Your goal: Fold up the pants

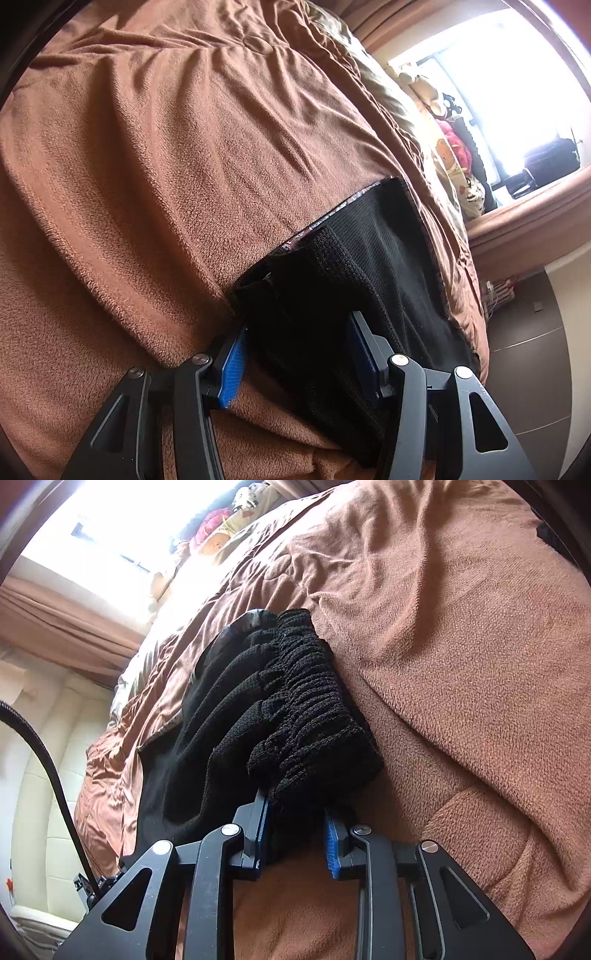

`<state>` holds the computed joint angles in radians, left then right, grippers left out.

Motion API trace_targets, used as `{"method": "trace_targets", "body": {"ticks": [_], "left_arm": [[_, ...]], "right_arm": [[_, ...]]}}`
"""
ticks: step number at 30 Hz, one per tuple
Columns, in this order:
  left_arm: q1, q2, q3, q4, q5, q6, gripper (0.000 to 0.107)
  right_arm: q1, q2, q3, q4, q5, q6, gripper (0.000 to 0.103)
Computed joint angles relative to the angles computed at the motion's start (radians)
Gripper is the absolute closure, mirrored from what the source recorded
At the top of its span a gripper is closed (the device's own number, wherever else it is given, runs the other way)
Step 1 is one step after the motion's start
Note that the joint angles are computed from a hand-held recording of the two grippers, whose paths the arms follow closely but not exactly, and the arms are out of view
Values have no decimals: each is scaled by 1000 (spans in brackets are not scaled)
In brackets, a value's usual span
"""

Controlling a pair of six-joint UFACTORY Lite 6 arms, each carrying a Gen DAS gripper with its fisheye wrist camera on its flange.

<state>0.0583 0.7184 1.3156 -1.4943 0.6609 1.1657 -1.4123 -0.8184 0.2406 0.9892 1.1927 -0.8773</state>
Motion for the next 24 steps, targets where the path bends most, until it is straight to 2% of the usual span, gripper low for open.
{"method": "trace_targets", "body": {"ticks": [1,2,3,5,9,10,11,13,17,24], "left_arm": [[-3,3,3,-9,-5,10,53],[-8,4,7,-11,-15,12,58],[-14,3,9,-6,-36,7,75],[-16,9,20,9,-52,-16,100],[1,-46,-45,-52,-65,51,100],[4,-66,-66,-68,-66,69,100],[6,-87,-86,-83,-71,85,101],[14,-131,-122,-111,-76,113,101],[43,-219,-182,-117,-65,129,101],[179,-374,-302,-23,6,98,101]], "right_arm": [[-10,23,2,5,6,-17,78],[-15,36,4,4,12,-23,77],[-16,53,8,5,11,-31,76],[0,57,7,7,3,-24,75],[47,55,19,18,-48,-5,75],[82,60,22,27,-80,14,76],[87,52,22,28,-82,22,81],[102,23,24,20,-87,45,84],[100,-65,24,-11,-37,109,87],[81,-189,22,-41,74,172,87]]}}
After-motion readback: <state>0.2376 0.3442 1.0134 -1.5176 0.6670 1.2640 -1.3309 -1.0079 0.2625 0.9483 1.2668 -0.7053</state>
